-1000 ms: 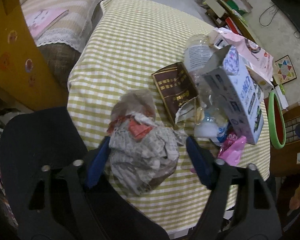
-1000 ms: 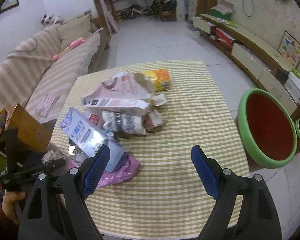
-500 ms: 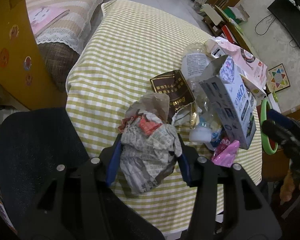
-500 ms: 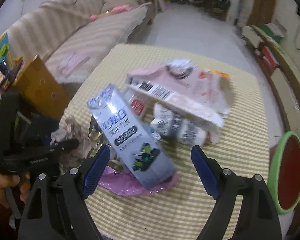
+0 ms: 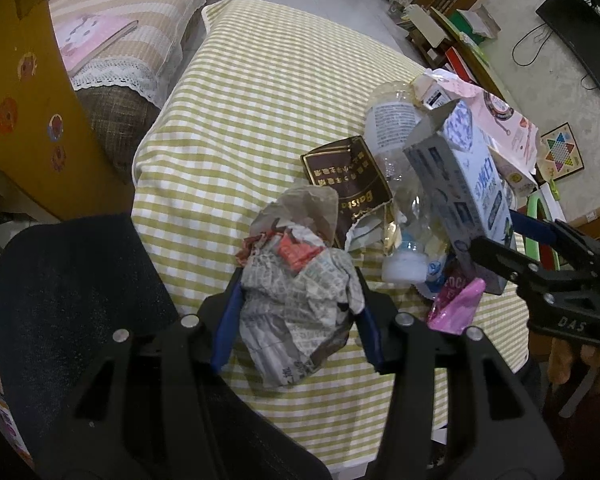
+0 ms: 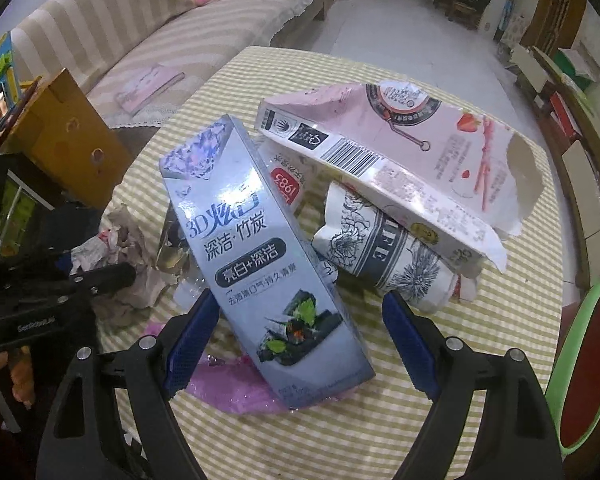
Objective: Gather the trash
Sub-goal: 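Grasp the white toothpaste box with the right tool and lift it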
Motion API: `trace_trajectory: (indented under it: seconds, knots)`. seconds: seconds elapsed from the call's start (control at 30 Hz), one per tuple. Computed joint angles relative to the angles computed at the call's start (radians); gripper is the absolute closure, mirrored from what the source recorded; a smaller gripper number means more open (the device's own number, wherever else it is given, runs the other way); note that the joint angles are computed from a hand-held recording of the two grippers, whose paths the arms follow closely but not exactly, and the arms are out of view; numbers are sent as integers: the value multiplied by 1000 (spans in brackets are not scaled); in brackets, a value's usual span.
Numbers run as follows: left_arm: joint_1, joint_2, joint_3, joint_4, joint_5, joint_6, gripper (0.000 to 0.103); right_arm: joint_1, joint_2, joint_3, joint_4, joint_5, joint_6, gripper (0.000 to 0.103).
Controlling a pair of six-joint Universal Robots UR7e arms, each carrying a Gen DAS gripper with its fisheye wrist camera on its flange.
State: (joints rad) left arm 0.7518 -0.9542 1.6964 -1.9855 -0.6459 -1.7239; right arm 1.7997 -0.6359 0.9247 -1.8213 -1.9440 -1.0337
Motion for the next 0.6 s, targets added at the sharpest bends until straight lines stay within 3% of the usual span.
trace_trajectory:
  seconds: [0.13, 0.23, 0.37, 0.6]
  knots:
    - [0, 2, -5, 9, -2, -4, 54, 0, -3, 15, -12, 4, -4, 24]
    - [0, 3, -8, 13, -4, -5, 54, -3, -4, 12, 7, 13, -5, 41]
    - [0, 3, -8, 14, -4, -7, 54, -9, -26, 37, -20, 55, -13, 46]
    - [-5, 6, -15, 28, 6, -5, 54, -21, -47, 1, -5, 150, 49, 48]
